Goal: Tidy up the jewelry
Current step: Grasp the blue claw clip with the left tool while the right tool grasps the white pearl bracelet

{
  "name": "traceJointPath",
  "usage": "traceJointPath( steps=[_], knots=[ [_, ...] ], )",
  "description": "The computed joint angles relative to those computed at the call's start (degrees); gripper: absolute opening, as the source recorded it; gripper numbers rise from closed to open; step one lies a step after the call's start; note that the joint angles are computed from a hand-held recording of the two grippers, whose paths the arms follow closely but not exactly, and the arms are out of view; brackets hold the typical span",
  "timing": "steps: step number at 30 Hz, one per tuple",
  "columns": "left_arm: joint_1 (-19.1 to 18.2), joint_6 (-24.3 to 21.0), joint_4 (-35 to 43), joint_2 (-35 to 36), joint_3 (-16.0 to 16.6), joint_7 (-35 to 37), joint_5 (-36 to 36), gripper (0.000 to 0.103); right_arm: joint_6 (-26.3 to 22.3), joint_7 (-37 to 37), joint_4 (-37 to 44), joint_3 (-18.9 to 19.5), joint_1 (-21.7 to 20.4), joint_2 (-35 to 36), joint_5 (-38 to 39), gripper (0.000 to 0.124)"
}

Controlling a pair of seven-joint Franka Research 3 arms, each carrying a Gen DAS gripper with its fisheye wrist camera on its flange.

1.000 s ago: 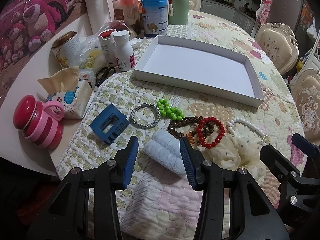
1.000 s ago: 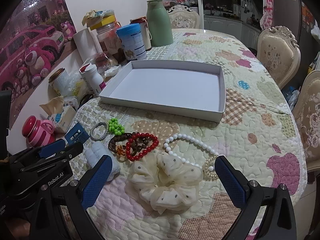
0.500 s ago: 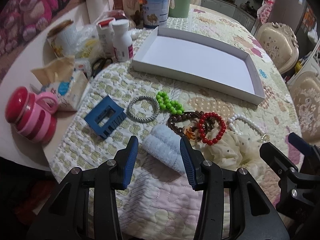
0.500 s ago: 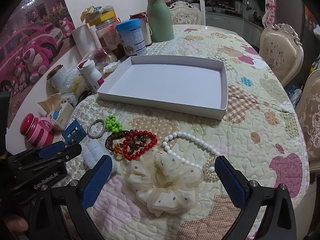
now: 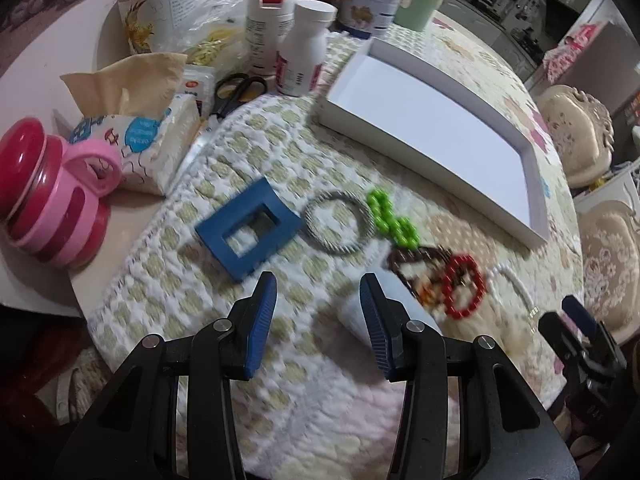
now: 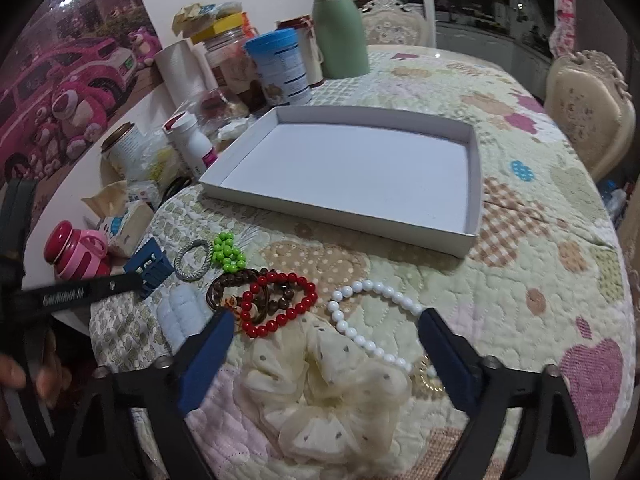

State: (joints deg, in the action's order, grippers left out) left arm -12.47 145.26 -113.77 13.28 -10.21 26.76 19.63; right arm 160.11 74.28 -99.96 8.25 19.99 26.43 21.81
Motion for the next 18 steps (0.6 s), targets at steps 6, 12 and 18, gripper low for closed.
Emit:
traceJointPath(
  steps=[6, 12, 18],
  knots=[
    [1.8, -0.4, 1.8, 1.5, 0.7, 4.1, -1.0, 0.043, -2.6, -2.5, 3.0, 1.0, -1.3, 2.1, 1.5, 0.075],
    [4.1, -1.7, 2.1, 2.8, -0.3, 11.5, -5.8, 0.043, -4.4, -1.6, 5.0, -0.3, -1.6, 3.6, 0.8, 0.075],
    [4.8, -0.2, 0.1, 2.3, -0.6, 19.4, -8.3, 0.061, -7.6, 0.1, 7.9, -2.3, -1.0, 6.5, -1.8, 0.063]
  ],
)
